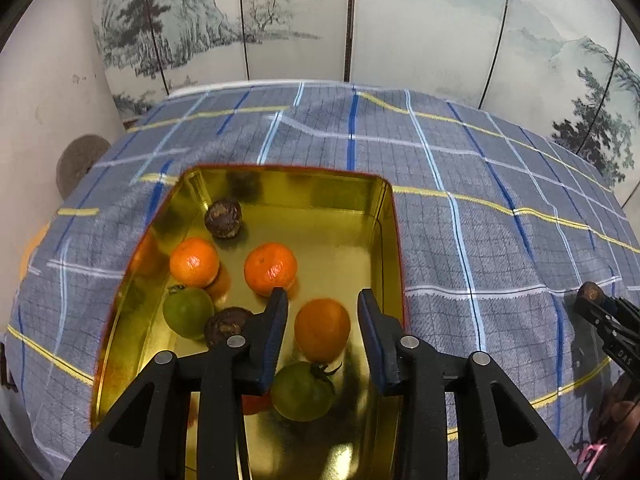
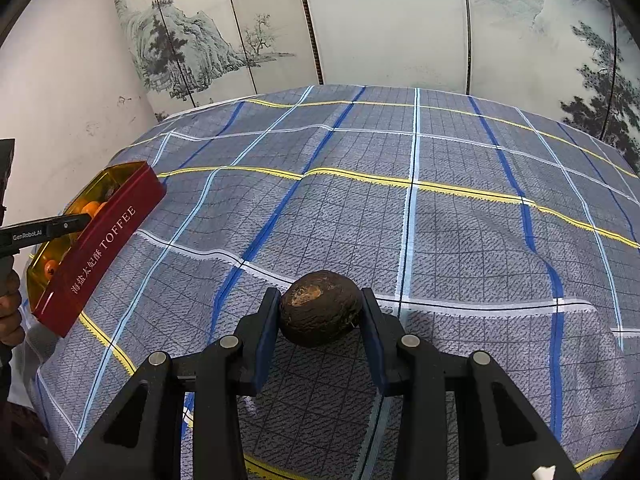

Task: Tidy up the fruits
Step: 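Carry the held dried fruit over the gold tin with the right gripper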

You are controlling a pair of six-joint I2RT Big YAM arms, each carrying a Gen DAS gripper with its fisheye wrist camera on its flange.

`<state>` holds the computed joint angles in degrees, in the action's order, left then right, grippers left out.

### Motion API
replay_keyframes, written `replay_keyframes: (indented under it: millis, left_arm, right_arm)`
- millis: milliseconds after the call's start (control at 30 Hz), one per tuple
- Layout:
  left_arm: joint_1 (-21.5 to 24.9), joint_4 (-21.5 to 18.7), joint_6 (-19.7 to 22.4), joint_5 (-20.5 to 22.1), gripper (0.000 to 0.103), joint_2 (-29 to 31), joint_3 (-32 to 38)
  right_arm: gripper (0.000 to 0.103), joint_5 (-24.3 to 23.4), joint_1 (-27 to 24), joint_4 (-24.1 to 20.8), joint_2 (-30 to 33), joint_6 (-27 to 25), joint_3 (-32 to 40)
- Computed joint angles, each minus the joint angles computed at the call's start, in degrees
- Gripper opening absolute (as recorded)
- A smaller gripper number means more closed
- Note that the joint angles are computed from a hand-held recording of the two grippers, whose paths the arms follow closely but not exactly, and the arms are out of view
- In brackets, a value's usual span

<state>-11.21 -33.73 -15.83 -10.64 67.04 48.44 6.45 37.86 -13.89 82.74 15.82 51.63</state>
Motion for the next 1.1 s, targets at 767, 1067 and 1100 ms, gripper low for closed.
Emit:
replay_keyframes:
  millis: [767, 1067, 1100]
  left_arm:
    - [-6.0, -0.1, -2.0, -9.8, 0.07, -9.1, -2.8]
    - [-6.1, -2.4, -4.5, -10.6, 0.073, -13.0, -5.3]
    - [-6.1, -2.6, -4.5, -10.7, 0.073, -13.4, -5.6]
  right_arm:
    - [0.036, 0.0, 0.0, -0.2, 0.0, 0.0, -0.1]
    - [0.036, 0.3, 0.6, 0.2, 0.0, -0.8, -0.2]
    - [0.036, 0.1, 0.6, 0.2, -0.3, -0.5, -0.4]
